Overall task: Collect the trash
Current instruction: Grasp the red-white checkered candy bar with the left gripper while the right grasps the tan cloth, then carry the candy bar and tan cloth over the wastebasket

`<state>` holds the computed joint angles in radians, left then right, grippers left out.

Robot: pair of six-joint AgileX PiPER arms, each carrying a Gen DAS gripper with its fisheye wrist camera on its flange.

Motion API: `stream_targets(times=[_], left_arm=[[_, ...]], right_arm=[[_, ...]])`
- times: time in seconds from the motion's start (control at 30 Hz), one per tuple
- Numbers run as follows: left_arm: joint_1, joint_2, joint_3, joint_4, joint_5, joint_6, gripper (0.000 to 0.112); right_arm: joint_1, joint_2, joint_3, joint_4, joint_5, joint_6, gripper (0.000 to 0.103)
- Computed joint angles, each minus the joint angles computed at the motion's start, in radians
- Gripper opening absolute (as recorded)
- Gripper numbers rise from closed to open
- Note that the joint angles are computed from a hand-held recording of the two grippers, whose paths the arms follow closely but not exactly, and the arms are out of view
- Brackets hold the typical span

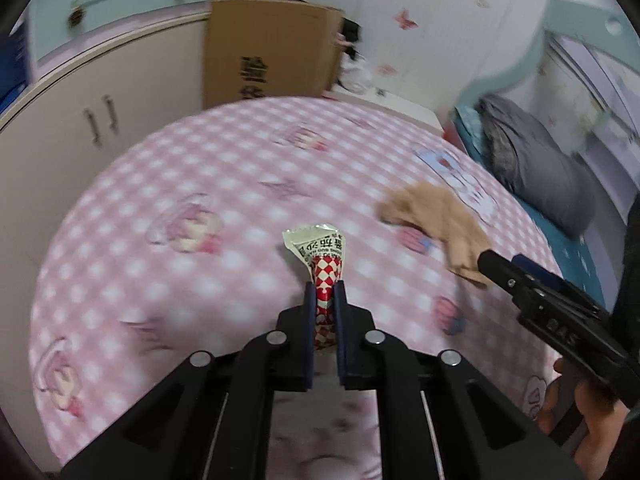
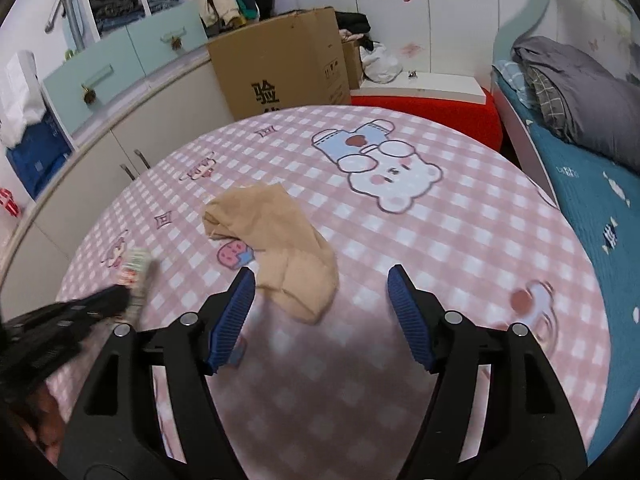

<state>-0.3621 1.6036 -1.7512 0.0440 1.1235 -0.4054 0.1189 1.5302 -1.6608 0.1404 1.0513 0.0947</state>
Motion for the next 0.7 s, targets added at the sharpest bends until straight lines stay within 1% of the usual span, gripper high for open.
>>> stream_targets(times=[0.07,0.1,0.13,0.17,0.2,0.23,0.27,0.37,0.43,0.57,0.63,0.7], left_arm=[[0.046,-0.029,0.027,-0.020,-0.011,0.022,0.008],[0.072,-0.046,0.043,-0.034,-0.018,0.035,0.008],[0.088,-0.059,0.056,-0.042,-0.022,0.044,0.008],[0.114,-0.075,0.072,-0.059,-0.027,0.062,0.008],[0.136,-0.089,0.087,-0.076,-0.031,0.080,0.008],[0.162,-0.106,0.105,-0.096,-0.036,0.101,0.008],[0.182,-0.122,0.119,-0.111,-0.037,0.118,0.008],[0.258,-0.167,0.165,-0.177,-0.042,0.183,0.008],[0.320,-0.194,0.192,-0.224,-0.042,0.237,0.008],[0.441,-0.254,0.243,-0.304,-0.031,0.333,0.008],[0.516,-0.279,0.262,-0.359,-0.016,0.392,0.008],[0.616,-0.312,0.288,-0.416,0.003,0.468,0.008]], right_arm=[[0.005,0.037,-0.038,0.014,0.020,-0.003,0.067],[0.016,0.054,-0.057,-0.007,0.032,0.014,0.063],[0.022,0.066,-0.072,-0.008,0.039,0.015,0.049],[0.028,0.074,-0.079,-0.010,0.044,0.016,0.039],[0.050,0.081,-0.091,-0.051,0.050,0.040,0.033],[0.062,0.087,-0.099,-0.065,0.055,0.050,0.024],[0.068,0.092,-0.105,-0.061,0.056,0.052,0.009],[0.093,0.077,-0.095,-0.030,0.045,0.051,0.006],[0.139,0.055,-0.091,-0.030,0.033,0.054,0.006],[0.294,0.054,-0.163,-0.066,0.050,0.092,0.006],[0.379,0.073,-0.218,-0.070,0.061,0.122,0.006],[0.446,0.103,-0.276,-0.076,0.075,0.145,0.006]])
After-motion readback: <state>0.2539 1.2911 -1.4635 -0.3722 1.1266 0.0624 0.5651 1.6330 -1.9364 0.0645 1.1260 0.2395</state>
